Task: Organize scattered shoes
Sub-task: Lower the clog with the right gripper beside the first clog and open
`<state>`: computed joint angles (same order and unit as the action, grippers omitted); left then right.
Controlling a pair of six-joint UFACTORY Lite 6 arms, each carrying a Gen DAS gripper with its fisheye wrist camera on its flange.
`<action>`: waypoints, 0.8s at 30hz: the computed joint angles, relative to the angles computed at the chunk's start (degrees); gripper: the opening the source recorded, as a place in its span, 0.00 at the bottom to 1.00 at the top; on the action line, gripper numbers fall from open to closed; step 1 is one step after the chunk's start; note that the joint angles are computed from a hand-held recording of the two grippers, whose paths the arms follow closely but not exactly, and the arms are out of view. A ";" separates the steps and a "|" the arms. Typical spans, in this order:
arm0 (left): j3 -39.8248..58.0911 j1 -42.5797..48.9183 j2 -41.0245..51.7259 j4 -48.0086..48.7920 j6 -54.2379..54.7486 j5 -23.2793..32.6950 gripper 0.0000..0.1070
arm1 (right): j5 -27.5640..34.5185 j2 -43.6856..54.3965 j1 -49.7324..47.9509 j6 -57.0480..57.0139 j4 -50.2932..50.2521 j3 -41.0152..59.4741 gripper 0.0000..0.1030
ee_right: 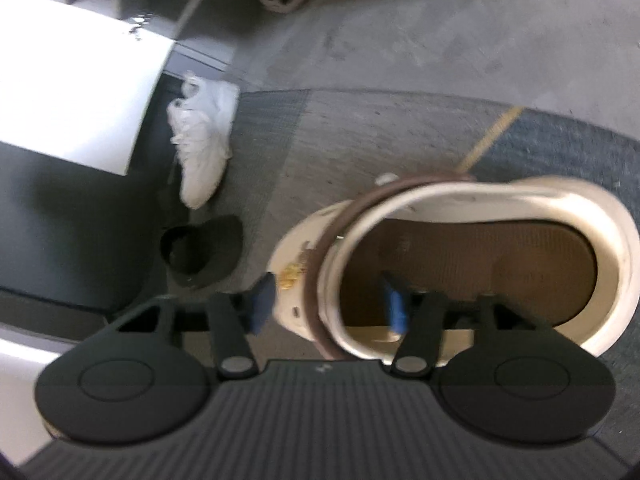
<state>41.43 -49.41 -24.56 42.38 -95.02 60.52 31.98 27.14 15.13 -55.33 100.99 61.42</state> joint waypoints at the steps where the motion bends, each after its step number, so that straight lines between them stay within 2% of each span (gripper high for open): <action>1: -0.58 0.10 -0.66 0.11 -0.14 0.05 0.76 | 1.39 -0.12 -0.13 -3.10 4.08 -1.05 0.19; 8: -2.66 0.76 -3.13 0.44 -0.12 0.40 0.76 | -2.84 -7.79 0.89 -5.74 8.83 -8.15 0.19; 12: -2.49 0.62 -3.29 0.76 -0.61 0.87 0.76 | -4.43 -16.92 -1.25 -7.19 13.29 -17.34 0.19; 17: -1.19 -1.23 -0.98 1.71 -1.85 1.68 0.76 | -7.14 -28.22 -3.82 -3.09 12.54 -28.30 0.18; 21: 0.17 -1.76 1.42 1.97 -2.53 1.51 0.76 | -8.26 -41.73 -5.48 -1.23 14.28 -40.89 0.19; 24: 1.54 -2.33 3.74 2.30 -3.22 1.55 0.76 | -12.56 -48.07 -3.26 -4.20 19.99 -46.49 0.19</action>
<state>42.98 -51.73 -20.82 44.68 -98.23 62.07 19.43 -20.93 11.86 -59.52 120.98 14.92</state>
